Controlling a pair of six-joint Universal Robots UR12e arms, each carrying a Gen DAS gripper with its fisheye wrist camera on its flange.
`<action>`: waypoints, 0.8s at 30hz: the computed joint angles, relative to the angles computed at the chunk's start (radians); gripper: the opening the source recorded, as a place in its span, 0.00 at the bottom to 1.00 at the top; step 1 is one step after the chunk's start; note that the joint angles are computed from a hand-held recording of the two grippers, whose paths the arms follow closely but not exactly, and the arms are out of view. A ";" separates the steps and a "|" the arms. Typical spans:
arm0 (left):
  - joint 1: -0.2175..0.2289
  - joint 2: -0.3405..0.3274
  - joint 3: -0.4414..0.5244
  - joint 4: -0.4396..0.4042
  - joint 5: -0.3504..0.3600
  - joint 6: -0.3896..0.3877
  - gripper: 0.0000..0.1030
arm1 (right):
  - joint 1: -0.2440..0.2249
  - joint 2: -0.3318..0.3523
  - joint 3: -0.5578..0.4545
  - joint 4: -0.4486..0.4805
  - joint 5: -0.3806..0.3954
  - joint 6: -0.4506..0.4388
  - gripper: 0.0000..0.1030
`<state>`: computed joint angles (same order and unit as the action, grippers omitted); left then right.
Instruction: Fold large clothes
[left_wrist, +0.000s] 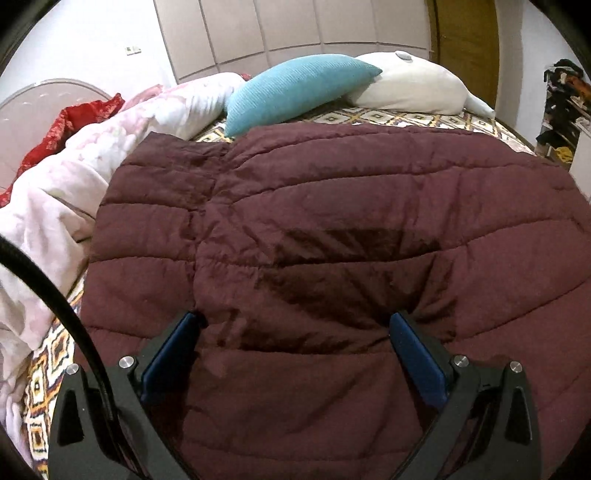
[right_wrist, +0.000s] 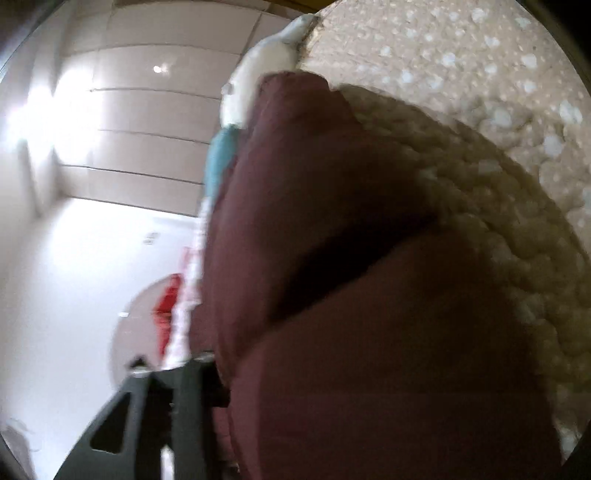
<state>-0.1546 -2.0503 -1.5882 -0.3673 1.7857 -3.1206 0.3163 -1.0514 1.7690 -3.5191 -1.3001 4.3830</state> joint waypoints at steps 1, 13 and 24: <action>-0.004 0.002 -0.004 0.005 0.010 -0.003 1.00 | 0.002 -0.007 0.001 -0.016 0.009 -0.017 0.29; 0.086 0.100 -0.090 0.030 -0.134 -0.115 0.94 | 0.168 -0.045 -0.315 0.534 -0.276 -0.687 0.29; 0.250 0.150 -0.167 0.038 -0.182 -0.173 0.94 | 0.344 0.179 -0.833 0.953 -0.519 -1.167 0.28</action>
<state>0.0957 -1.8999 -1.7547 -0.3288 1.6033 -3.2936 0.6606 -0.8726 0.9365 -2.5665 -1.8190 3.2158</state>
